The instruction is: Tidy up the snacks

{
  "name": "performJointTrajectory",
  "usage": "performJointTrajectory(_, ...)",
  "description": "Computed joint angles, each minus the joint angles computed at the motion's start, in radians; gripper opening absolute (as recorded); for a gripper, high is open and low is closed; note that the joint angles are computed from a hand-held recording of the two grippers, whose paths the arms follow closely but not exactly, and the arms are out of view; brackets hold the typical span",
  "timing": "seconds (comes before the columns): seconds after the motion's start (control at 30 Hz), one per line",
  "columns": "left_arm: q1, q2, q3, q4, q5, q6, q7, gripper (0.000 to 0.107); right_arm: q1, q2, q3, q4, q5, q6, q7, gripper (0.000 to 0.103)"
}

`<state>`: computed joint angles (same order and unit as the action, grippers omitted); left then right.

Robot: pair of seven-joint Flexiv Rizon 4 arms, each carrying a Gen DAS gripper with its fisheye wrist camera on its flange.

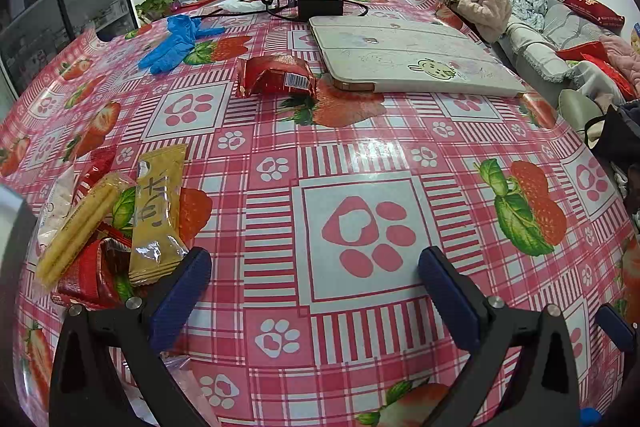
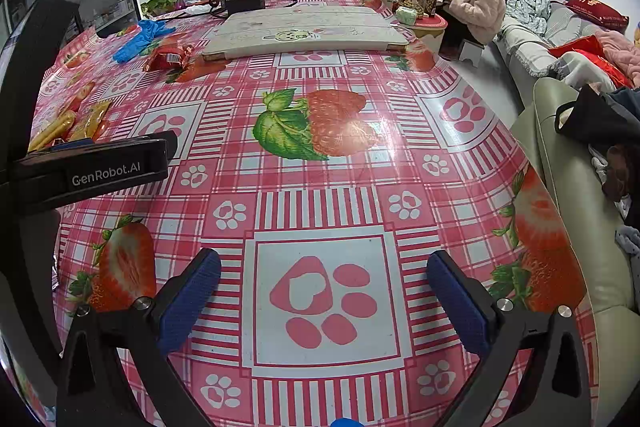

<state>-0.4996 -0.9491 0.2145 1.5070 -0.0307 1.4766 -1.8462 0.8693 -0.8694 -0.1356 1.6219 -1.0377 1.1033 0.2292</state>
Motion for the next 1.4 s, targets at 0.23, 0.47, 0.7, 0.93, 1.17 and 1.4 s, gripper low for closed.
performJointTrajectory(0.23, 0.001, 0.000, -0.001, 0.000, 0.002, 0.000, -0.002, 0.103, -0.001, 0.000, 0.002, 0.000, -0.002, -0.001, 0.001, 0.103)
performJointTrajectory(0.47, 0.001, 0.000, -0.001, -0.001, 0.003, 0.000, -0.002, 0.103, -0.002, 0.000, 0.002, 0.000, -0.002, -0.001, 0.001, 0.103)
performJointTrajectory(0.7, 0.001, 0.000, -0.001, -0.001, 0.004, -0.001, -0.003, 0.103, -0.002, 0.000, 0.003, 0.000, -0.002, -0.001, 0.001, 0.103)
performJointTrajectory(0.93, 0.001, 0.000, -0.001, -0.001, 0.004, -0.001, -0.003, 0.103, -0.002, 0.000, 0.002, 0.000, -0.004, -0.001, 0.002, 0.103)
performJointTrajectory(1.17, -0.007, -0.007, 0.012, -0.017, 0.007, -0.014, -0.025, 0.103, -0.002, 0.000, 0.002, 0.000, -0.004, -0.001, 0.003, 0.103)
performJointTrajectory(1.4, -0.004, -0.007, 0.009, -0.019, 0.014, -0.016, -0.029, 0.103, -0.002, 0.000, 0.003, 0.000, -0.004, -0.001, 0.003, 0.103)
